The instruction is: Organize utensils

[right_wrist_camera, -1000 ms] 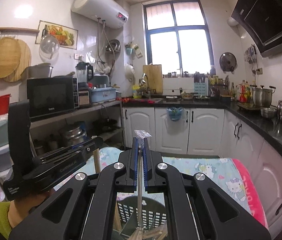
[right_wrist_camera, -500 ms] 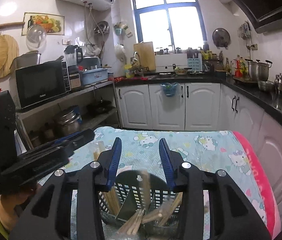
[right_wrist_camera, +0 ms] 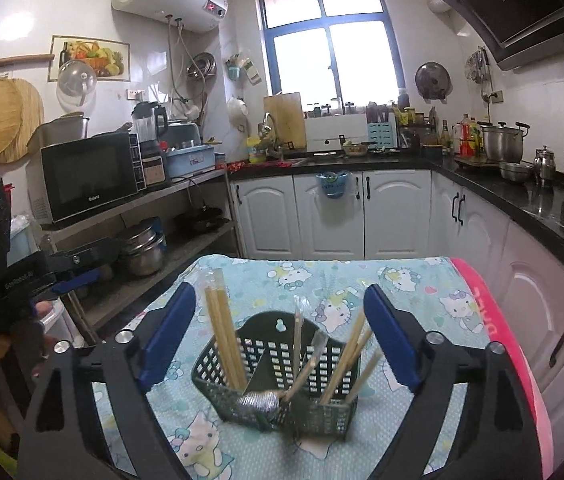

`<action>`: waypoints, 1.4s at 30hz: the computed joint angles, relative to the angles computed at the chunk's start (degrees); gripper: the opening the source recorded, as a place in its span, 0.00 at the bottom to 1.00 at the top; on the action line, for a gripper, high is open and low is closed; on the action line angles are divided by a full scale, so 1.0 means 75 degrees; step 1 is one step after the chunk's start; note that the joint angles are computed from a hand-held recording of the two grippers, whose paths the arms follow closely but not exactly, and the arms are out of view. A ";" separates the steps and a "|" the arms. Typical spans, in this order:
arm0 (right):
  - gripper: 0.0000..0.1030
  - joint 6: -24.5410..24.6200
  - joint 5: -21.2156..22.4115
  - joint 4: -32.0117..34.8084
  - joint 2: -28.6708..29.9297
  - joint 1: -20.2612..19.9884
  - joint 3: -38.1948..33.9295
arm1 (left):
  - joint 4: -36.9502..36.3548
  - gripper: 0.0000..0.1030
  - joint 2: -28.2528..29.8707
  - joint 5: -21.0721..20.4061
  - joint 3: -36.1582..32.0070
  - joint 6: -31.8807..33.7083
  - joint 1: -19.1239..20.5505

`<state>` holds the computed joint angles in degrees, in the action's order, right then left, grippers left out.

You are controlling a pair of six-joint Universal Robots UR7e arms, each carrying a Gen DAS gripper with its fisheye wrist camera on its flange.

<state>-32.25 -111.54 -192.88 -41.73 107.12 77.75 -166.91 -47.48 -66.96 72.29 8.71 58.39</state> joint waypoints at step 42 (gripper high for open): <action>0.94 -0.0796 -0.0530 -0.4212 -0.0141 -0.0533 0.3606 | -0.3105 0.90 -0.0737 0.1573 0.4234 0.1240 -0.0404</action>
<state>-38.23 -115.51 -224.47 -42.79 103.13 104.79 -190.20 -53.01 -55.17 104.05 18.01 55.36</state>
